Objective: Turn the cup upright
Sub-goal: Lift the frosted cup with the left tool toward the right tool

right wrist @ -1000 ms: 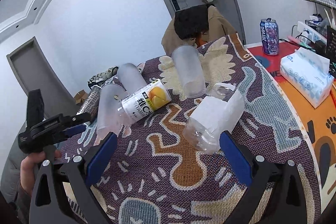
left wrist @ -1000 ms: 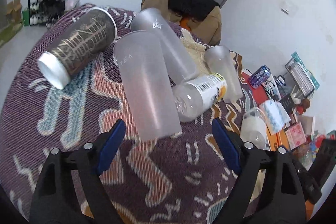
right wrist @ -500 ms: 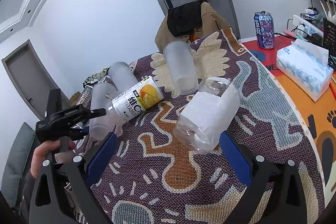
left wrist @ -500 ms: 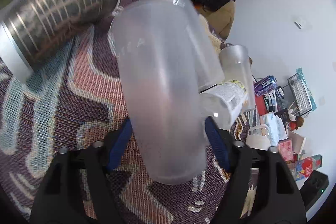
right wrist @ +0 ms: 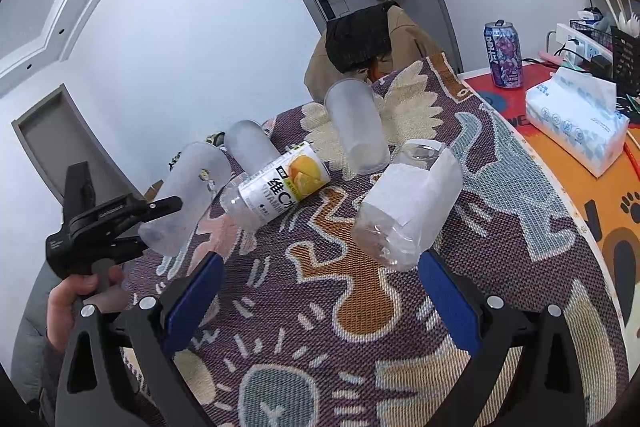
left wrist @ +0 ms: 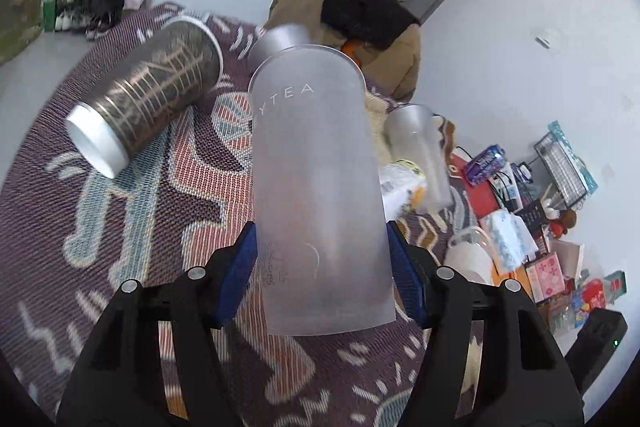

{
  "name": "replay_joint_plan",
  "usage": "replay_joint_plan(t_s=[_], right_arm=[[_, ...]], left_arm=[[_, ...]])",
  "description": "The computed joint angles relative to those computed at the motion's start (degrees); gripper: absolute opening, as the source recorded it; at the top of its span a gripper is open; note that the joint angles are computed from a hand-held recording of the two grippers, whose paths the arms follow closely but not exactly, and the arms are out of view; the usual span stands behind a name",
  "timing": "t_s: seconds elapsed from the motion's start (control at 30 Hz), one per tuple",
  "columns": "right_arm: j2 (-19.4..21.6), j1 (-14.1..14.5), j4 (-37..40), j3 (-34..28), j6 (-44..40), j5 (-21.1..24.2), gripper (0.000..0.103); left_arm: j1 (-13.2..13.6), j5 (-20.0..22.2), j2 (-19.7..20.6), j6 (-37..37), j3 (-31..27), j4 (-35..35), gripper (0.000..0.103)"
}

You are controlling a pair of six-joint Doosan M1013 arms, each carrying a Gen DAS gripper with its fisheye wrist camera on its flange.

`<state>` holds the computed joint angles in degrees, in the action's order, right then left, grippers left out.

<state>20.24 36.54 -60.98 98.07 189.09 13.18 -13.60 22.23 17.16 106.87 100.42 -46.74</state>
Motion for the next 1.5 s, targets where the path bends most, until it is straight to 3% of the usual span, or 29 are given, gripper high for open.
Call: replay_joint_plan(t_s=[0.27,0.7,1.0,1.5], right_arm=[[-2.76,1.63,-9.27,3.07,11.32,1.85,0.096],[-5.55,3.19,-13.07,6.98,17.16,3.21,0.096],[-6.28,3.21,-13.90,8.80,19.24,2.53,0.096],[-7.08,2.72,-8.10,10.84,15.49,2.58,0.096]], left_arm=[[-1.33,-0.22,-4.82,5.79,4.17,-3.74,0.064],[-5.22,-0.16,-8.50,9.09,9.43,-5.91,0.064],[-7.30,1.32,-8.17,7.65,10.60,-4.50,0.064],[-10.67,5.57,-4.37,4.07,9.08,-0.93,0.064]])
